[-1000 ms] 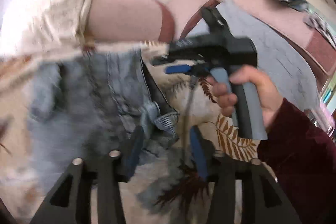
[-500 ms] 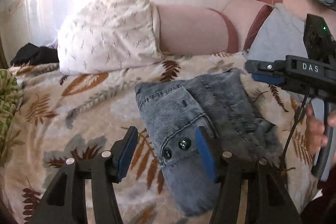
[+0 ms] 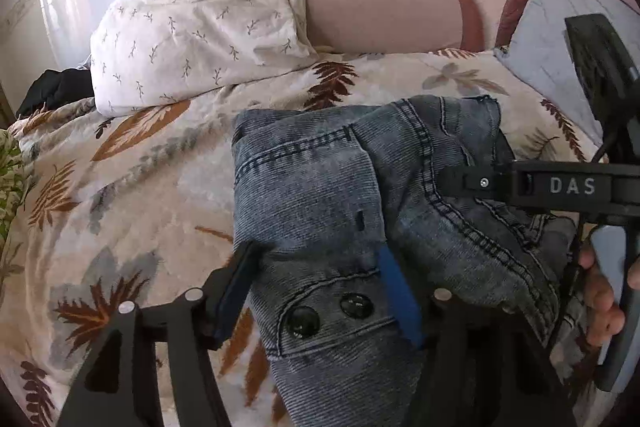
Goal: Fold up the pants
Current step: 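Fold the held jeans over with both grippers and lay it down, then open both grippers and lift them away from the folded jeans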
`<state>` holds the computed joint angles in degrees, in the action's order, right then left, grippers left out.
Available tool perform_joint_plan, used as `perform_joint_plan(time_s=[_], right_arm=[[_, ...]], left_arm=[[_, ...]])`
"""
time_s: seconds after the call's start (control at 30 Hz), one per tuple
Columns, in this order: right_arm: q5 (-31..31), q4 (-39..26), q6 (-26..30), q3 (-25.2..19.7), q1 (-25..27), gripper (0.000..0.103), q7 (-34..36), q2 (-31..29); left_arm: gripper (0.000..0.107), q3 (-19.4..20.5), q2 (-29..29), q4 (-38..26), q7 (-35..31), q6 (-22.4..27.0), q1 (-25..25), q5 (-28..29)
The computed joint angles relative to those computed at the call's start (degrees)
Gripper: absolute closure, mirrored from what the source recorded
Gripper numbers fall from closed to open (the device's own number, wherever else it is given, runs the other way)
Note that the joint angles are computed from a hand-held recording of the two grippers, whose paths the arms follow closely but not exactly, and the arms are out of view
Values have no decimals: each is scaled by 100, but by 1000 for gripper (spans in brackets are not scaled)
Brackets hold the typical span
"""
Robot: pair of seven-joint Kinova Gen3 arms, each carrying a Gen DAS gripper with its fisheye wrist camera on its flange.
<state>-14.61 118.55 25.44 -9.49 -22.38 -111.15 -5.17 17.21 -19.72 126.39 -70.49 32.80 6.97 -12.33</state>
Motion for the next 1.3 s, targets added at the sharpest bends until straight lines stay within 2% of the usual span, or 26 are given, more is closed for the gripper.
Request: perform_joint_plan(time_s=[0.07, 0.13, 0.27, 0.37, 0.47, 0.57, 0.63, 0.73, 0.9, 1.0, 1.1, 1.3], right_arm=[[-165, 14, 22, 72, -19, 48, 186, -10], [4, 42, -13, -68, 57, 48, 0, -57], [603, -30, 294, -1084, 865, 45, -932, -408], [1156, 66, 281, -1781, 1306, 42, -1631, -952], [1840, 124, 406, -2532, 1823, 34, -2330, -1708], [2189, 213, 534, -2931, 1989, 29, -3029, -2505], [2301, 318, 550, -3083, 2030, 24, -3495, -2963], [2380, 370, 754, -3243, 1972, 23, -4011, -3529], [2228, 151, 1284, -3634, 2489, 22, -3909, -4584], [2105, 131, 1376, -3613, 2693, 15, -3923, -5178], [1847, 94, 1589, -3499, 2743, 14, -3903, -5659], [1385, -209, 2436, -3320, 2729, 14, -3548, -6271]], left_arm=[[38, 193, 38, -26, 156, 47, -116, -127], [32, 227, 7, -98, 238, 180, -126, -165], [23, -159, -381, -160, 173, 483, 49, 161], [15, 82, -912, -227, 313, 864, -213, 66], [7, 178, -1619, -219, 205, 1049, -333, -97], [5, 176, -2265, -273, -69, 1236, -445, -87], [5, 121, -2580, -388, -291, 1435, -428, -10], [5, 58, -2924, -576, -612, 1660, -433, 104], [5, -103, -3436, -907, -1032, 1978, -492, 366], [5, -187, -3654, -1159, -1291, 2279, -540, 528], [5, -263, -3890, -1408, -1543, 2534, -621, 637], [5, -489, -4255, -1968, -1809, 3043, -866, 864]])
